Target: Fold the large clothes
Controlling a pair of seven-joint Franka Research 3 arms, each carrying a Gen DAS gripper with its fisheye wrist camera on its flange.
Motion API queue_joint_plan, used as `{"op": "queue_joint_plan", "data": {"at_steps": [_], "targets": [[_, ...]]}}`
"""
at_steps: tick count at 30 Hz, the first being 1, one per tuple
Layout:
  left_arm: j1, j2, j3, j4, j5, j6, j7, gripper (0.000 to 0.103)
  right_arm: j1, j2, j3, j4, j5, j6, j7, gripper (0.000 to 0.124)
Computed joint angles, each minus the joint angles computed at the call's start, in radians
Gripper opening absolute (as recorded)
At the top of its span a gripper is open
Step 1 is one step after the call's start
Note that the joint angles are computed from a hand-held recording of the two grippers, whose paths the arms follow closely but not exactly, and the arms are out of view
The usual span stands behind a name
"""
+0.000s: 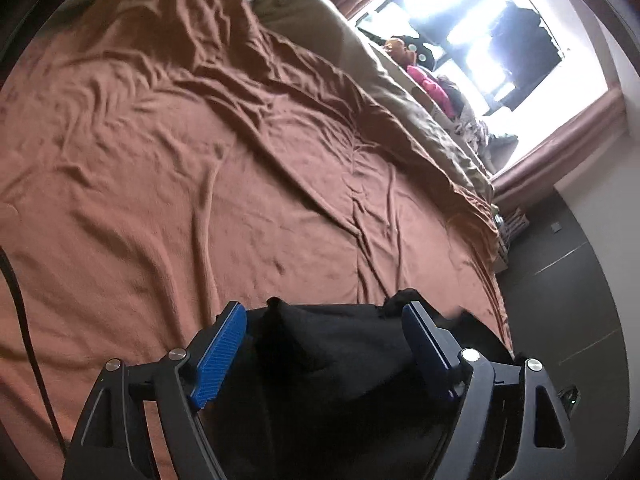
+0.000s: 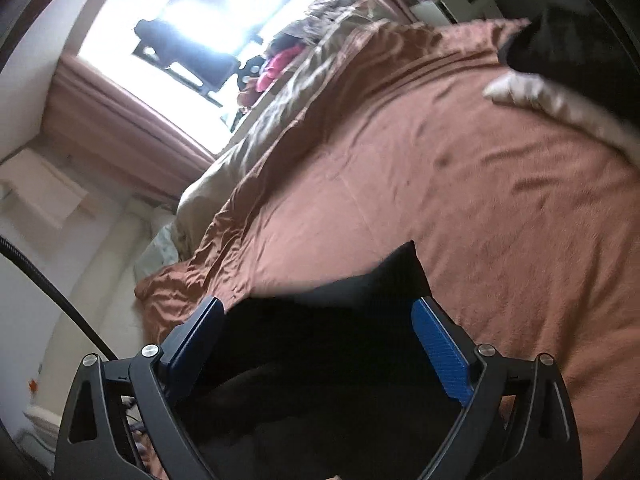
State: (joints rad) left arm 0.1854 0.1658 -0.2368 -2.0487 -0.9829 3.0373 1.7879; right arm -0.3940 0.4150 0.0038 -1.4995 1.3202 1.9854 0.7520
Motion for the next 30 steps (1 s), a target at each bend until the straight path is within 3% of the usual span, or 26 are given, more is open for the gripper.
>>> {"op": "queue_joint_plan", "data": {"at_steps": [5,9,11,15,20,24,26,30], "targets": [[-0.054,-0.066,0.064,-0.095,0.240,-0.002,-0.176,0.081,-0.003,-0.116,-0.044,-0.113,-0.044,-0.024,-0.063,0.095],[-0.091,-0.077,0.129,-0.119,0.567,-0.107,-0.386,0.081,0.023,-0.123,-0.079,-0.098,-0.150,-0.044,-0.042,0.095],[-0.111,-0.077,0.157,-0.117,0.774,-0.166,-0.501,0.081,0.048,-0.111,-0.085,-0.058,-0.233,-0.019,-0.025,0.095],[-0.124,-0.060,0.166,-0.087,1.004,-0.282,-0.595,0.081,0.117,-0.152,-0.090,-0.058,-0.444,0.076,-0.017,0.095],[-0.138,0.036,0.165,0.039,1.168,-0.444,-0.630,0.081,0.192,-0.131,-0.085,0.009,-0.685,0.110,0.000,0.095],[-0.143,0.148,0.164,0.179,1.224,-0.548,-0.617,0.081,0.245,-0.081,-0.072,0.094,-0.832,0.097,0.015,0.095],[-0.133,0.199,0.157,0.245,1.216,-0.572,-0.594,0.081,0.278,-0.030,-0.069,0.165,-0.915,0.103,0.043,0.095],[-0.120,0.276,0.156,0.355,1.202,-0.580,-0.576,0.081,0.292,0.080,-0.048,0.339,-0.954,0.058,0.100,0.095]]}}
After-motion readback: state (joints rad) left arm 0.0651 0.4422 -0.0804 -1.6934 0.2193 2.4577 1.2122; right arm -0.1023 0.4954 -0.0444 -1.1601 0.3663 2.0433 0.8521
